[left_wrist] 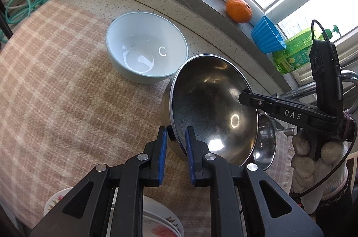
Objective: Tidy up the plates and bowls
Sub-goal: 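Close both grippers on the steel bowl rim, then lift the steel bowl and carry it toward the cloth edge by the ring light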
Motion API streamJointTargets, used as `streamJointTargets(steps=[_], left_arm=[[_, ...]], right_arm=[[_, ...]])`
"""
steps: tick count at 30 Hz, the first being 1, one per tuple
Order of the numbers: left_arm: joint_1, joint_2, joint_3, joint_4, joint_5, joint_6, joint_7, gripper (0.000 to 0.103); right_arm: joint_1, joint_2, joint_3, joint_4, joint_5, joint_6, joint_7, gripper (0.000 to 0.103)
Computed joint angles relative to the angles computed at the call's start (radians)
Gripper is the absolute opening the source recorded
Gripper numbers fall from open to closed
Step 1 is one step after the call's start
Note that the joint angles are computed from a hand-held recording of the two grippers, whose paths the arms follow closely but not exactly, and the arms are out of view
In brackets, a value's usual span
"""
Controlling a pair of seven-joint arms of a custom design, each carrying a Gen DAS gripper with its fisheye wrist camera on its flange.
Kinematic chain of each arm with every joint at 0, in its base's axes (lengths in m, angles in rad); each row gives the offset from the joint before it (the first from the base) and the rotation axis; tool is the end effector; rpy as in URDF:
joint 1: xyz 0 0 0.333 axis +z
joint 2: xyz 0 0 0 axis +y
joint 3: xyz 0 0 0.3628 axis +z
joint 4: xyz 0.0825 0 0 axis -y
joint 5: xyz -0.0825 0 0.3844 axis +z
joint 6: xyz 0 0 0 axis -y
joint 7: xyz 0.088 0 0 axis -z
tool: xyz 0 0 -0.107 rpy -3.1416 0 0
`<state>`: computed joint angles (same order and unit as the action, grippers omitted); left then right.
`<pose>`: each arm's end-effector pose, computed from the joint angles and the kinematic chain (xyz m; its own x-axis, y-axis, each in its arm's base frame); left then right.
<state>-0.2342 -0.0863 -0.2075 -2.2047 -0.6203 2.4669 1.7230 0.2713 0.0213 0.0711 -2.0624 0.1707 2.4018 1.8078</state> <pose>0.4889 -0.2328 0.5000 -0.2233 -0.8689 0.4417 -0.9511 0.0949 -0.2941 0.5486 0.1965 0.5032 0.0264 -0.9759 -0.2165 -0.9652 0.0315 -0.2597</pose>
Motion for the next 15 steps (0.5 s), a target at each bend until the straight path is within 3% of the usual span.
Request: streamJointTargets(steps=[15], left_arm=[[0.017, -0.041, 0.029, 0.006, -0.073, -0.059, 0.122, 0.015]], right_arm=[[0.022, -0.051, 0.008, -0.013, -0.055, -0.021, 0.126, 0.008]])
